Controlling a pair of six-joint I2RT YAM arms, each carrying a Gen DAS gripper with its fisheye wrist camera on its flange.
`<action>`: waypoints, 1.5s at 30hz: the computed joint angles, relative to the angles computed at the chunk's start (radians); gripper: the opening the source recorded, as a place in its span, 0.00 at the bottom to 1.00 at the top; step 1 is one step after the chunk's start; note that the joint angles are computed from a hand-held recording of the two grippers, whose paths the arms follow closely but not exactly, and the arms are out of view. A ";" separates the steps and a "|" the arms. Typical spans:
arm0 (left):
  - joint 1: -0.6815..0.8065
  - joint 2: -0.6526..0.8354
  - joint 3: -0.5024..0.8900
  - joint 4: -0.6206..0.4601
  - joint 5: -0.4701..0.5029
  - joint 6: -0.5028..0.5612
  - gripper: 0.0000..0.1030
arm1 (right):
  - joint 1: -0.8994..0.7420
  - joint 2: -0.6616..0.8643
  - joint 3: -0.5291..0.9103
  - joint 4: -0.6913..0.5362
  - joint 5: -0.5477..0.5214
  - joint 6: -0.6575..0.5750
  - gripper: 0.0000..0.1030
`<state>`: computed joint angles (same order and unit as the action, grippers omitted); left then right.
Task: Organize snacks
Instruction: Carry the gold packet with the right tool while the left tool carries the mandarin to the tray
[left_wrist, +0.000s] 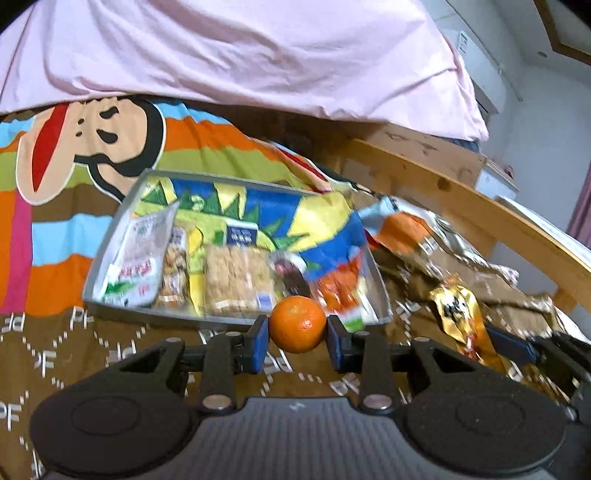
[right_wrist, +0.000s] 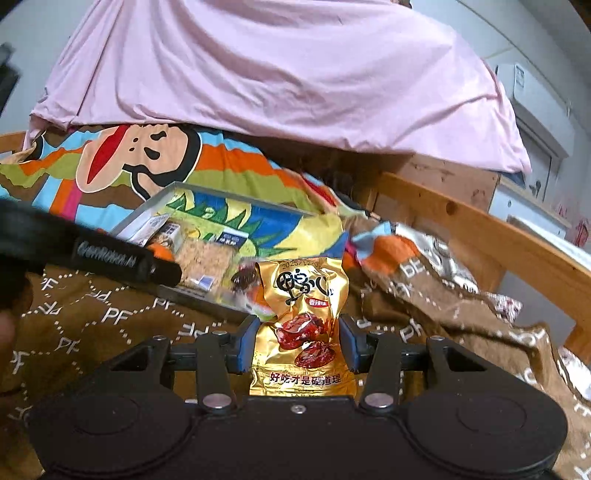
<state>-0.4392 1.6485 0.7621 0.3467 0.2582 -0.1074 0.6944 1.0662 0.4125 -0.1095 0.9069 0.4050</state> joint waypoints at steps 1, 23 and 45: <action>0.000 0.021 0.026 -0.003 -0.005 -0.003 0.35 | -0.015 0.015 -0.005 0.047 -0.005 -0.032 0.47; 0.081 0.473 0.560 -0.068 -0.055 -0.028 0.35 | -0.439 0.625 0.270 0.658 -0.323 -0.258 0.47; 0.079 0.637 0.704 -0.019 -0.009 -0.031 0.35 | -0.515 0.833 0.440 0.630 -0.436 -0.226 0.48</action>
<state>-0.3603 2.2853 1.4662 0.3277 0.2488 -0.1387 0.1793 1.8989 0.8528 0.5205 0.4713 0.1791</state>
